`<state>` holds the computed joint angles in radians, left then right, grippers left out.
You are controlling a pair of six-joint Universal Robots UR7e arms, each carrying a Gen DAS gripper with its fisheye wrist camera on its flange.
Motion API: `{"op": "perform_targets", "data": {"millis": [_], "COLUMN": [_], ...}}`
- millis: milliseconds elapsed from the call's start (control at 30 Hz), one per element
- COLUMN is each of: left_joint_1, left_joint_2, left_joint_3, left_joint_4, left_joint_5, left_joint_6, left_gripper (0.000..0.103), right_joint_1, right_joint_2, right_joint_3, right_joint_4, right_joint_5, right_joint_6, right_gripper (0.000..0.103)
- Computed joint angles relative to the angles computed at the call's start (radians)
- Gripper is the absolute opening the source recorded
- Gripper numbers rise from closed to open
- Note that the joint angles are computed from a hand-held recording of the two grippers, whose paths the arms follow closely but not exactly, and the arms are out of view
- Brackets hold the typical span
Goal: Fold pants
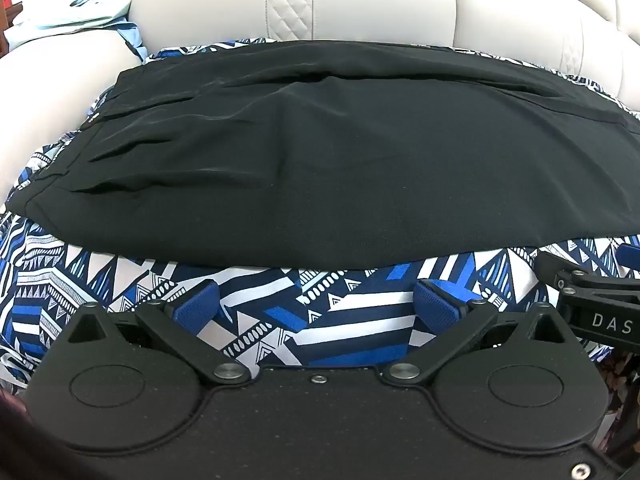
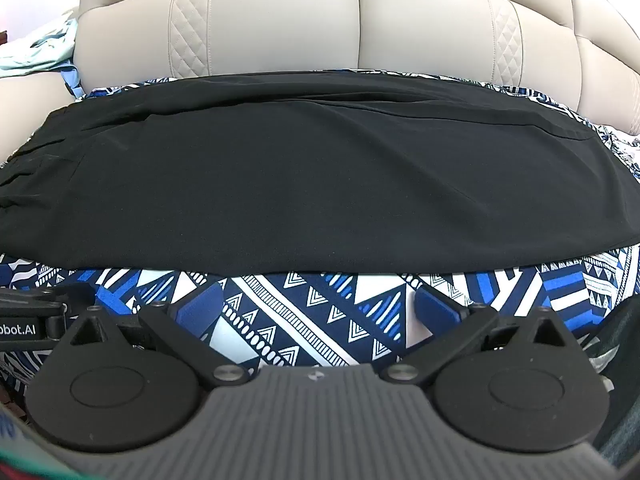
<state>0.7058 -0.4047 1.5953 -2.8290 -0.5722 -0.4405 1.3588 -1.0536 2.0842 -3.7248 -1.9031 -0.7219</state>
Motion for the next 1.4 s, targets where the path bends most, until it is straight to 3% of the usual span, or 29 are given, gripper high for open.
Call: {"op": "perform_targets", "data": {"millis": [1400], "left_joint_1": [0.002], "left_joint_2": [-0.006], "left_joint_3": [-0.003], "left_joint_4": [0.026], "left_joint_5": [-0.012], "left_joint_6": [-0.020], "left_gripper": [0.103], "right_joint_1": [0.005], "right_joint_2": [0.006], "right_joint_3": [-0.007], "right_joint_4": [0.003], "right_joint_5": [-0.008], "right_joint_6": [0.000], "right_gripper": [0.103]}}
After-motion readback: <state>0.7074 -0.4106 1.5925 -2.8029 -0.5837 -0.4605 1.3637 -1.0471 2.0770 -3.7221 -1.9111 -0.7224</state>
